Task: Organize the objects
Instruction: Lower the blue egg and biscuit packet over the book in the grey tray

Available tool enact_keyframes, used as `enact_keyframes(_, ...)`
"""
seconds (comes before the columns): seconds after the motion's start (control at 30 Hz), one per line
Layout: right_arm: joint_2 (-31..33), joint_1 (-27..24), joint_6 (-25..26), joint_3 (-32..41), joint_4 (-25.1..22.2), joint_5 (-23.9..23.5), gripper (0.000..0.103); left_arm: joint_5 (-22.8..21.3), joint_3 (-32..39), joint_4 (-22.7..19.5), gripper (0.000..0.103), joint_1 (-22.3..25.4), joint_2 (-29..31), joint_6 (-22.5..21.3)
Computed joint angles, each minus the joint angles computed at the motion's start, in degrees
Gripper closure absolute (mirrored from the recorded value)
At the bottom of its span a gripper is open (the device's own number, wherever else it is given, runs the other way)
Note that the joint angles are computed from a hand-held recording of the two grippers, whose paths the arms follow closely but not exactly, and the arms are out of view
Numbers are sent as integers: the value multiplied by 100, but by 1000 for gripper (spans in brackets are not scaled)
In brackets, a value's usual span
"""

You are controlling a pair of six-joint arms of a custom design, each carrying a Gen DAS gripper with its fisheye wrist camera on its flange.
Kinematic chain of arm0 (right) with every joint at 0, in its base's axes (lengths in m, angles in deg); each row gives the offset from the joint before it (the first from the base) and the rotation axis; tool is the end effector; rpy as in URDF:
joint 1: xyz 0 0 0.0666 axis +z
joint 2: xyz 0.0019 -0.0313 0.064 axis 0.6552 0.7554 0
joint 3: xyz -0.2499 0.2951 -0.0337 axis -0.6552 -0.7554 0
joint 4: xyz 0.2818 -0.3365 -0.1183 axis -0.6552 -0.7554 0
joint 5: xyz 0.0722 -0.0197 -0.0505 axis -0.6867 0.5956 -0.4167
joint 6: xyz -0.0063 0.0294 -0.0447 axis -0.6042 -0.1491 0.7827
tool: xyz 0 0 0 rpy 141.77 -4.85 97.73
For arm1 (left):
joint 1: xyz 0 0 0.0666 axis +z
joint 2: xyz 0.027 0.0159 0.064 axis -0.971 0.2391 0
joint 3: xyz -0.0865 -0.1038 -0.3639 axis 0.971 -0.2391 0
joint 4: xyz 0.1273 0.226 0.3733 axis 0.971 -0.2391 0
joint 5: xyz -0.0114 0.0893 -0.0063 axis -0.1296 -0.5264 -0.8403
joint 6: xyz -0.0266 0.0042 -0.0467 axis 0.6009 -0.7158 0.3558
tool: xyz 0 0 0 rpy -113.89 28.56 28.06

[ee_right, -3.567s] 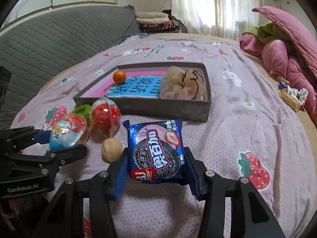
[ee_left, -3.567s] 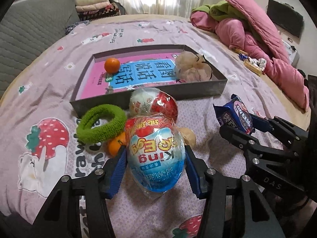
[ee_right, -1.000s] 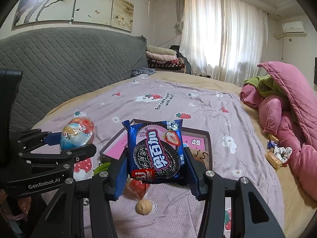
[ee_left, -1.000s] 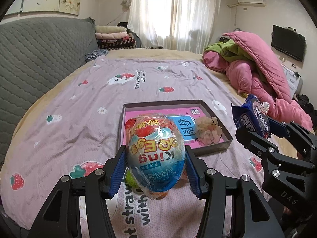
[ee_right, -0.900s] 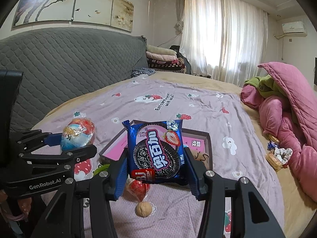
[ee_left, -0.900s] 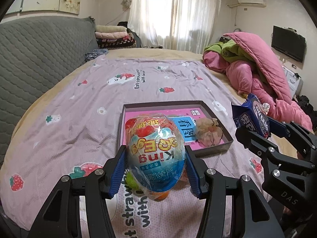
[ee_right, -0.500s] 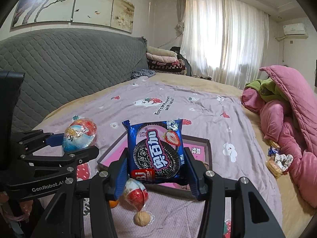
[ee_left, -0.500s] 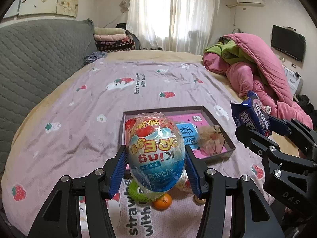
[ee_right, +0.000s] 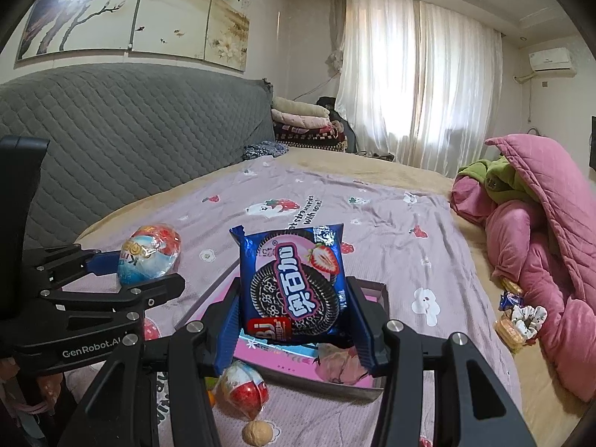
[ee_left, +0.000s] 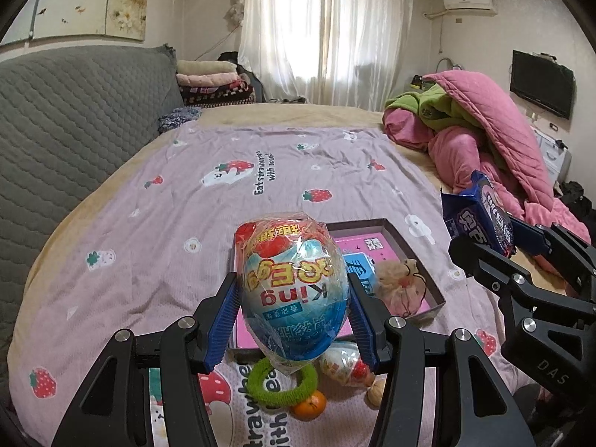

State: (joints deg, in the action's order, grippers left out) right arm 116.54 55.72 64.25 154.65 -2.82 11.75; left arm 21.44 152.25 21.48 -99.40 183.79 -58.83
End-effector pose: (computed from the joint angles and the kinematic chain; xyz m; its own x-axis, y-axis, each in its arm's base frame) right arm 0.6446 0.1816 0.6078 -0.3422 -0.3339 -0.8783 -0.6159 0.7856 -0.0587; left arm 0.6060 -0.2427 0.6011 -0.5773 -0.1806 -0.7963 -0.2433 0.9690 -0.0433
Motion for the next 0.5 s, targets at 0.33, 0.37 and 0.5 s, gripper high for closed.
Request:
enact_keyframes(0.33,303,-16,-54,465,-77,-54,52,-18,545,-183,46,94,353,-75)
enact_keyframes(0.37,340,-21,-52,520,-100,-65,52,-15,584,-184,46,97,382,-93)
enact_keyframes(0.5,460,-9,-63,693,-162,-42,52,-36,865,-303,46,124,576,-140)
